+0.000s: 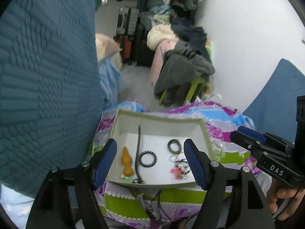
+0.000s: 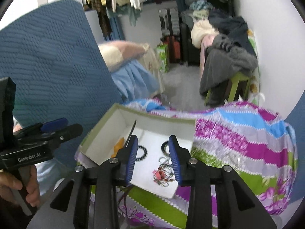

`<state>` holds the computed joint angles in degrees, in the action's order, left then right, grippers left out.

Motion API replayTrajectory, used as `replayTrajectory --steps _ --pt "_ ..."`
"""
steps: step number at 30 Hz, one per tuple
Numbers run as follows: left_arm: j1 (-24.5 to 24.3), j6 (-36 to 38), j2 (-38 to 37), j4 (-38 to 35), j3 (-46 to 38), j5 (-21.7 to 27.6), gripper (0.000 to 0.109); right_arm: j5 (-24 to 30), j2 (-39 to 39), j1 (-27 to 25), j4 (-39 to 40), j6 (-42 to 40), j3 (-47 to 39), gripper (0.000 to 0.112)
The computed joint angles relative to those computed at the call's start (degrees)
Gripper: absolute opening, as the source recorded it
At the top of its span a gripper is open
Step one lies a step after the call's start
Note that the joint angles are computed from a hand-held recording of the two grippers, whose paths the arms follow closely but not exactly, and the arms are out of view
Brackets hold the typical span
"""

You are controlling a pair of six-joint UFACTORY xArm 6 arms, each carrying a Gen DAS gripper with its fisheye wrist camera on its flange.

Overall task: Organize jewelry
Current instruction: 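Open both grippers to drop the bangle and bracelet into the box, then move both open grippers from the box toward the silver hoop on the bedspread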

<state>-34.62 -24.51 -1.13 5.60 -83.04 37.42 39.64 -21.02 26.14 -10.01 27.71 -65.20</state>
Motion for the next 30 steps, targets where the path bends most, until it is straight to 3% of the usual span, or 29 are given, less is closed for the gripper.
replayTrajectory --steps 12,19,30 --pt "-5.79 -7.93 -1.23 6.01 -3.81 -1.50 0.077 0.51 -9.20 -3.35 -0.74 -4.29 2.78 0.037" --pt "-10.30 -12.34 2.05 10.30 -8.60 0.40 0.076 -0.02 -15.60 -7.75 0.84 -7.95 7.46 0.037" --pt "-14.86 -22.81 8.72 16.21 -11.93 -1.75 0.075 -3.14 -23.93 -15.60 7.89 -16.90 18.01 0.037"
